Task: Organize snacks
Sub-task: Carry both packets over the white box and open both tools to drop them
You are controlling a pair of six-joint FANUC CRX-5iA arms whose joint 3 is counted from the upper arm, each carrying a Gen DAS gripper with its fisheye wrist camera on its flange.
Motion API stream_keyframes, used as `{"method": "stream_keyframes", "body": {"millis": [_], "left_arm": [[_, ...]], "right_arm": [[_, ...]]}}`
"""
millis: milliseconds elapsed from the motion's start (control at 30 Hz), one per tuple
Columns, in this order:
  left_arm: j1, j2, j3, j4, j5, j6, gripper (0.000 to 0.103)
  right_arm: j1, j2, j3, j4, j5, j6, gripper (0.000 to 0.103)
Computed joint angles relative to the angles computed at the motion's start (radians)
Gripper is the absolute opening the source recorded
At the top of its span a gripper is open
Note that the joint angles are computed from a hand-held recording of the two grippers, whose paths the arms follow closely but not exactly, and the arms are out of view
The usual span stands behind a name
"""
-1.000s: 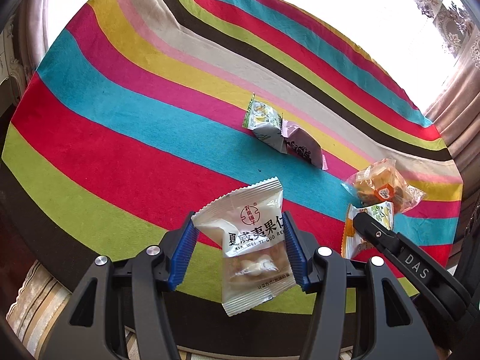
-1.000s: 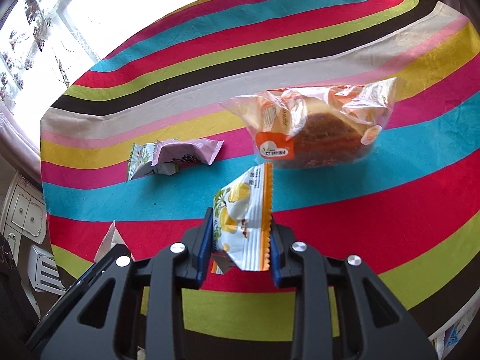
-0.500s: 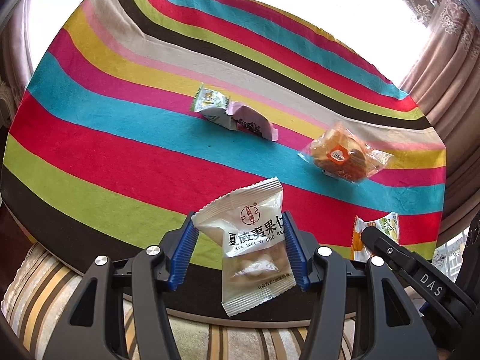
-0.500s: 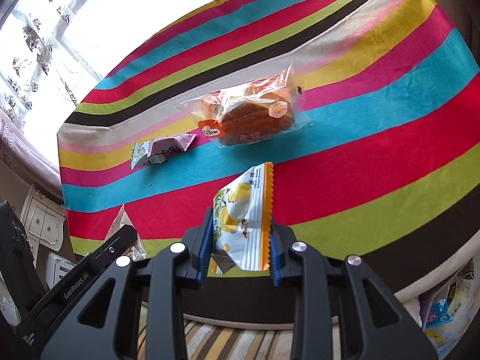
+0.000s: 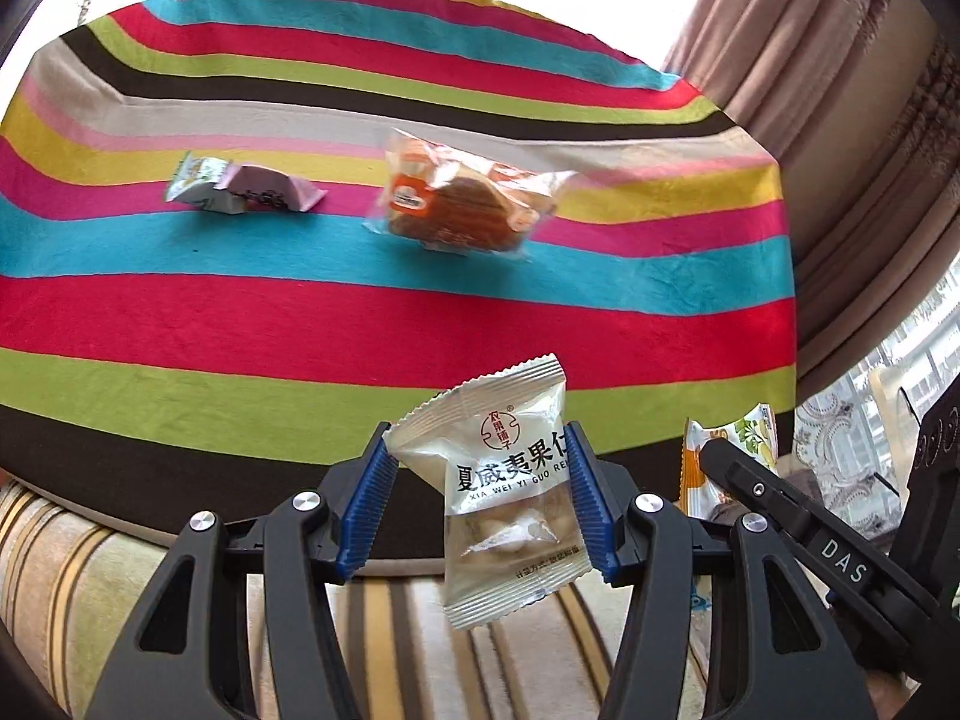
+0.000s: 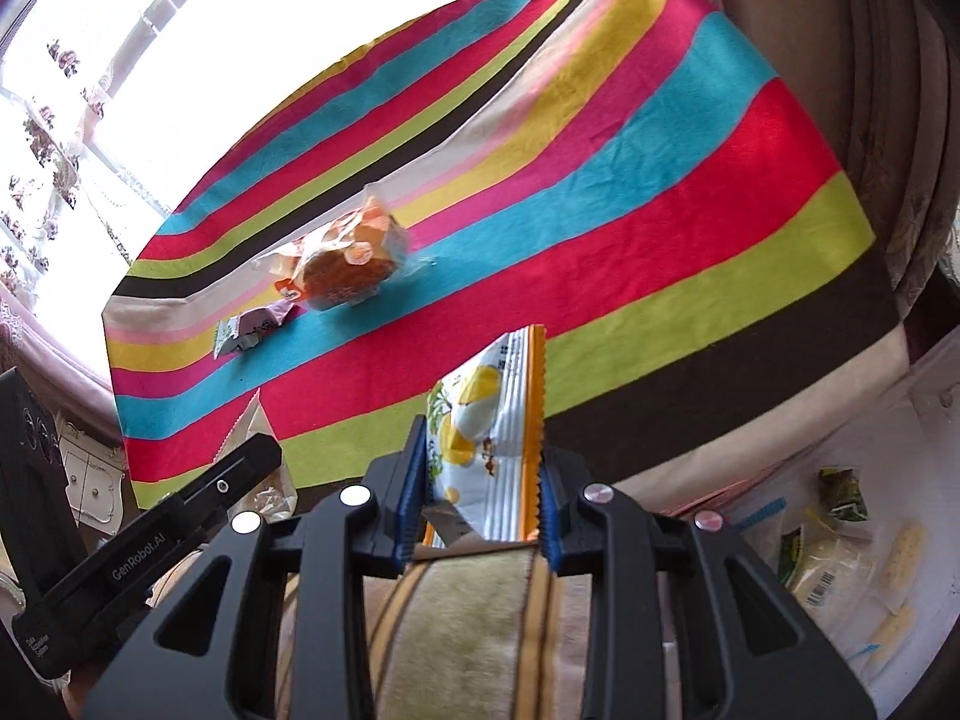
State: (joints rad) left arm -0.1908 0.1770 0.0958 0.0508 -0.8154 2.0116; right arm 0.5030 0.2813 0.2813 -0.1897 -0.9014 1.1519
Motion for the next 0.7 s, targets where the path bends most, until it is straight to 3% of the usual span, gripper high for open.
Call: {"method": "stream_keyframes", "body": {"millis": [300, 700], "left_arm": [[-0.119, 0.130, 0.139, 0.082, -0.068, -0.121, 0.053], [-0.245, 0.299, 0.323, 0.180, -0.256, -0.253, 0.053]], "right_arm": [[-0.118, -0.104, -0.157, 0.029, 0.018, -0.018, 0.031], [-0.248, -0.190, -0.326, 0.052, 0.027, -0.036, 0.031]]}}
